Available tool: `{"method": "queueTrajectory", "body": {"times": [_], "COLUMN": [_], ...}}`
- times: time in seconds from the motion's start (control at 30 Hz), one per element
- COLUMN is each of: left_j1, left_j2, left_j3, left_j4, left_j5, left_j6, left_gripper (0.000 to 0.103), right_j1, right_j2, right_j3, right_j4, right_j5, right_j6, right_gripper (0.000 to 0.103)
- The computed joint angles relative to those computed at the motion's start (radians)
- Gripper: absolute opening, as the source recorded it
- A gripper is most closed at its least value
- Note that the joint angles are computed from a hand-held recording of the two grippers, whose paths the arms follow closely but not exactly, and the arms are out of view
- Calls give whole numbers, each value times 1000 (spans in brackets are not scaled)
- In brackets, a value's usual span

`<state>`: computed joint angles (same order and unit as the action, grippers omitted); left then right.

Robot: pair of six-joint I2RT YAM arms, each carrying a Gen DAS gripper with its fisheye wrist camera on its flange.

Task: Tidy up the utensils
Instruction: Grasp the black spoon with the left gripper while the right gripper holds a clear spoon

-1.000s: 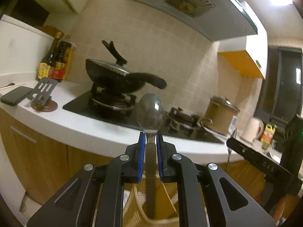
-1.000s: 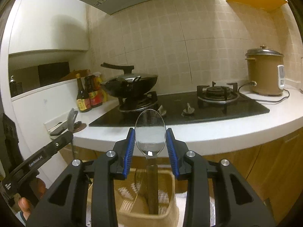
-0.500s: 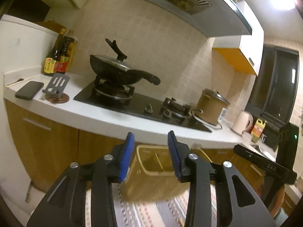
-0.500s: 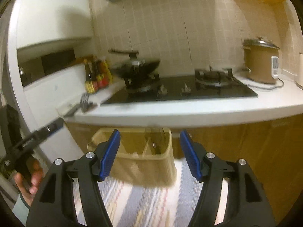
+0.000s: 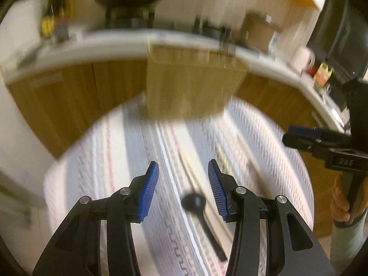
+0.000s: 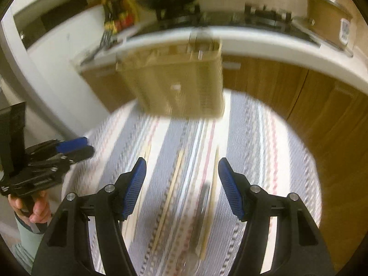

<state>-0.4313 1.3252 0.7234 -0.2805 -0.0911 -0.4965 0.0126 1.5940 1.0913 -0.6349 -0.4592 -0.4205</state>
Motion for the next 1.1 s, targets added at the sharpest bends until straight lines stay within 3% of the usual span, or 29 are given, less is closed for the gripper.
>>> {"method": "queueTrajectory", "body": {"times": [0.07, 0.17, 0.6, 0.93, 1.1], "left_j1": [10, -1, -99, -92, -109], "left_j2": [57, 108, 222, 241, 268], "left_j3": [-21, -57, -51, -46, -20], "left_j4": [20, 62, 100, 116, 101], "left_j5": [68, 112, 13, 16, -28], "left_j6": [-23, -48, -79, -74, -72], "left_gripper": [43, 42, 28, 26, 23], "right_j1": [-7, -31, -58, -22, 12], "right_j2": [26, 71, 160, 200, 198], "right_j3": [-10, -22, -60, -63, -70], "right_j4": [-41, -97, -93, -45, -13], "right_j5": [0, -1, 41, 88, 119], "right_j6": [-31, -77, -105, -75, -49], "right_gripper": [46, 37, 34, 33, 31]}}
